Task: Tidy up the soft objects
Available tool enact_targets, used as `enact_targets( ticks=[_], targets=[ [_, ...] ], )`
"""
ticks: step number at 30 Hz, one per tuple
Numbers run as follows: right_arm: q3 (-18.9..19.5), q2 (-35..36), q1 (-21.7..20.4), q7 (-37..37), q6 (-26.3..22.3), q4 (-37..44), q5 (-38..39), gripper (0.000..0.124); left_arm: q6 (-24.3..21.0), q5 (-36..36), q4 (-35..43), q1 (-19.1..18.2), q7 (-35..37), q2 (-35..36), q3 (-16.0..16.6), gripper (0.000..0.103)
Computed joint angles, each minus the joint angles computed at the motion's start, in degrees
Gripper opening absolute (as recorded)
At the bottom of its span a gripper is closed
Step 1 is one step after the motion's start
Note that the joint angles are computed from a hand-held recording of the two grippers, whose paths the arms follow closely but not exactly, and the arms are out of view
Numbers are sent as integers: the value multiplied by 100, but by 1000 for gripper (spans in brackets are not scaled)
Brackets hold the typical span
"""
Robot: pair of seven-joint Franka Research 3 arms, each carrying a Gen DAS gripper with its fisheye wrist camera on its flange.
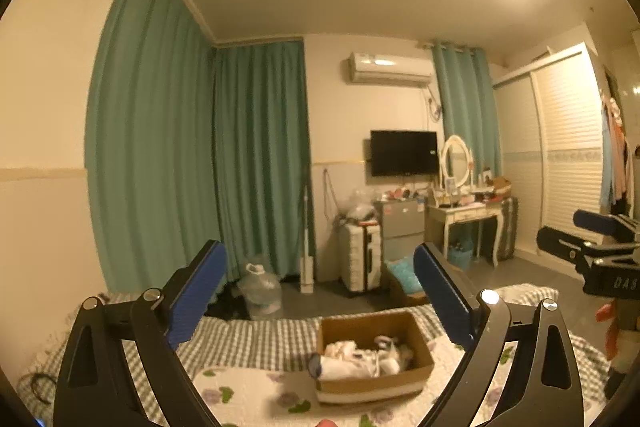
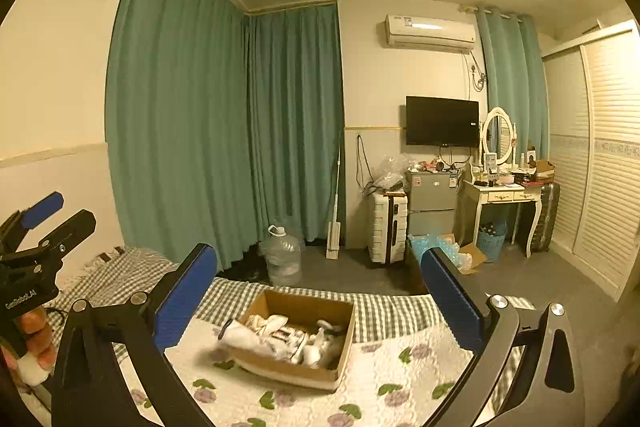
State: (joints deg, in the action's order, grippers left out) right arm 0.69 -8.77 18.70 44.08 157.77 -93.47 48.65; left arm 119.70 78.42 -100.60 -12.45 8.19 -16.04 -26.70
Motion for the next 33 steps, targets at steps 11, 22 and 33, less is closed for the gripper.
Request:
enact_targets(
  ticks=[11, 22, 33],
  targets=[
    [-357, -283, 1058, -3470, 1485, -1743, 3089, 103, -276, 79, -1258, -227, -1255, 238, 79, 96],
    [217, 482, 393, -3651, 1355, -1774, 3496, 103, 93, -477, -1505, -487, -1200, 449, 518, 96],
    [405, 425, 315, -3746, 1298, -1848, 3487, 103, 216, -477, -1586, -466, -1254, 414, 490, 96]
  ],
)
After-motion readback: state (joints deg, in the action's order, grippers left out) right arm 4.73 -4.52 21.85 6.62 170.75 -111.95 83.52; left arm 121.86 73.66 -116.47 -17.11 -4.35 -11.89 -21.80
